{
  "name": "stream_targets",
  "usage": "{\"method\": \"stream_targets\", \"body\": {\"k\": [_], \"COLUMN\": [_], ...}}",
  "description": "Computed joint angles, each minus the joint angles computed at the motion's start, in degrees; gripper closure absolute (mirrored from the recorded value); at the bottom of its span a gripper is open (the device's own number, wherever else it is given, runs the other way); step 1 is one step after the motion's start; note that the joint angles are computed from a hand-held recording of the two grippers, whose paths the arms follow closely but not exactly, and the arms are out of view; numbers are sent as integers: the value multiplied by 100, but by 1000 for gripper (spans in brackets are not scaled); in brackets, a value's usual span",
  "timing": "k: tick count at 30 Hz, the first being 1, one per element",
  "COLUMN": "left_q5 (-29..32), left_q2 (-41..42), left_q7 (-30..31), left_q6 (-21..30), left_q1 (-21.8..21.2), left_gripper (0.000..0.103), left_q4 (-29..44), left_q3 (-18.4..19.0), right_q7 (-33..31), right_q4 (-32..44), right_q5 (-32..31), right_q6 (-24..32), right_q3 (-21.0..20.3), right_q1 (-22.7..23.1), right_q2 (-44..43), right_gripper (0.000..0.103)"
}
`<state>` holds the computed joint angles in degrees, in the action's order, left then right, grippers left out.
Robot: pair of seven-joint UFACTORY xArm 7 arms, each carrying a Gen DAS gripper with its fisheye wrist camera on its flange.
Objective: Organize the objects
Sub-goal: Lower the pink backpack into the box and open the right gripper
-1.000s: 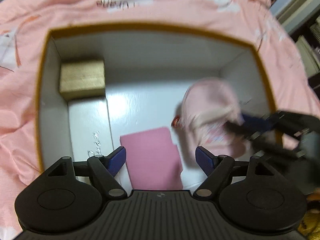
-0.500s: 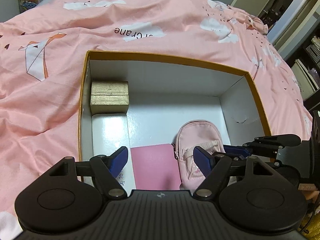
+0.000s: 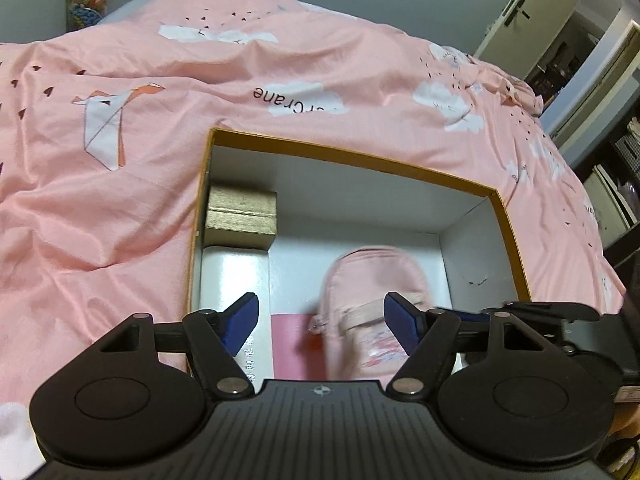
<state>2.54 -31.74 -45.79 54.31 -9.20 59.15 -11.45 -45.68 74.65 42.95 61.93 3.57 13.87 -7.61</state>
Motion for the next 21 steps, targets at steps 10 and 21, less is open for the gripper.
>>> {"method": "stream_targets", "body": {"k": [10,21], "left_q5": [-56,-114], "left_q2": [-122,-140], "left_q7": [14,15], "left_q6": [3,26], "left_q1": [-11,-58], "left_gripper": [20,20], "left_q4": [-141,-211], "left_q3": [38,-3], "right_q7": [229,664], "right_q4": [38,153], "right_q5": [-122,-620], "right_q6": [52,174], "right_q3": [177,296], "right_q1": [118,79], "right_q2": [295,517], "right_gripper": [88,88]}}
